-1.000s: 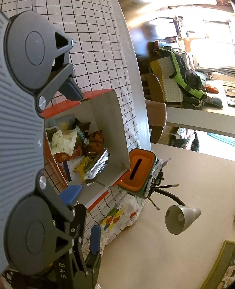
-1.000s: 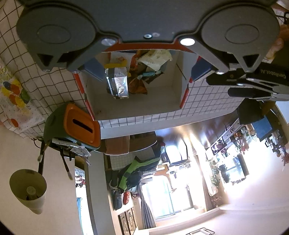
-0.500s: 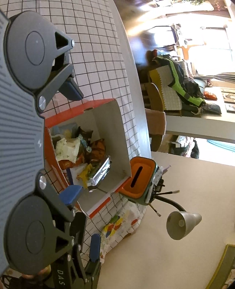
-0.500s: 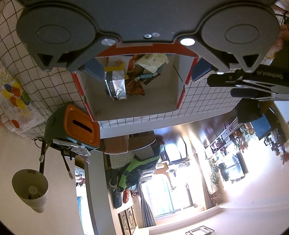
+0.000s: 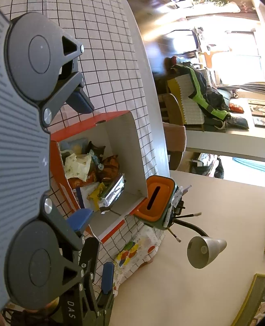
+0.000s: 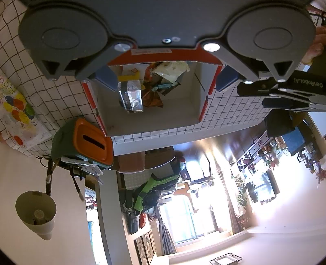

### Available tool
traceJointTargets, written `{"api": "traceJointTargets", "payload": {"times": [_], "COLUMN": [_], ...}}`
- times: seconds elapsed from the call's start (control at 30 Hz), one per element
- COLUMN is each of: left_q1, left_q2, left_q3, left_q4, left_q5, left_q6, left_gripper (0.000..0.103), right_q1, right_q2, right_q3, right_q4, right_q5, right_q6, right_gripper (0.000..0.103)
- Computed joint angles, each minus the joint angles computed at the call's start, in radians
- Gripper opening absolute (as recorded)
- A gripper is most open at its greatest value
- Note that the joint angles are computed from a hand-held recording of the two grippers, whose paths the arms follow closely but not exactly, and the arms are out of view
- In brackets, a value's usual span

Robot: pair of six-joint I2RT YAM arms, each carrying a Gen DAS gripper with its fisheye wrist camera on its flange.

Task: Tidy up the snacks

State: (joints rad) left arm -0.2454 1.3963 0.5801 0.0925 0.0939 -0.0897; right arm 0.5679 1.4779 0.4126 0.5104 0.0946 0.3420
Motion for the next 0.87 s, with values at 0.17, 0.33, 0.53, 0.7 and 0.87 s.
{"api": "traceJointTargets", "payload": {"times": [0.17, 0.33, 0.53, 0.7, 0.87], "left_q1": [-0.002, -0.005, -0.012, -0.02, -0.031], "left_q2": [0.004, 0.007, 0.005, 0.014, 0.012], "left_q3": [0.001, 0.0, -0.007, 0.001, 0.0], "left_q4": [-0.005, -0.005, 0.001, 0.0, -0.002], "left_q5": [0.0, 0.0, -0.006, -0.001, -0.012], "left_q6": [-0.001, -0.004, -0.018, -0.023, -0.027], "left_gripper": [0.1, 0.1, 0.1, 0.1, 0.1], "right_q1": [0.005, 0.007, 0.003, -0.008, -0.019], "right_q2": [0.001, 0.004, -0.003, -0.023, -0.012], "right_q3": [-0.005, -0.007, -0.004, -0.022, -0.029], "right_q4": [0.003, 0.006, -0.014, -0.014, -0.009], "right_q5": [0.007, 0.005, 0.0, -0.006, -0.02], "right_q6": [-0.004, -0.003, -0.004, -0.012, -0.005], "right_gripper": [0.103, 0.103, 0.103, 0.103, 0.103]}}
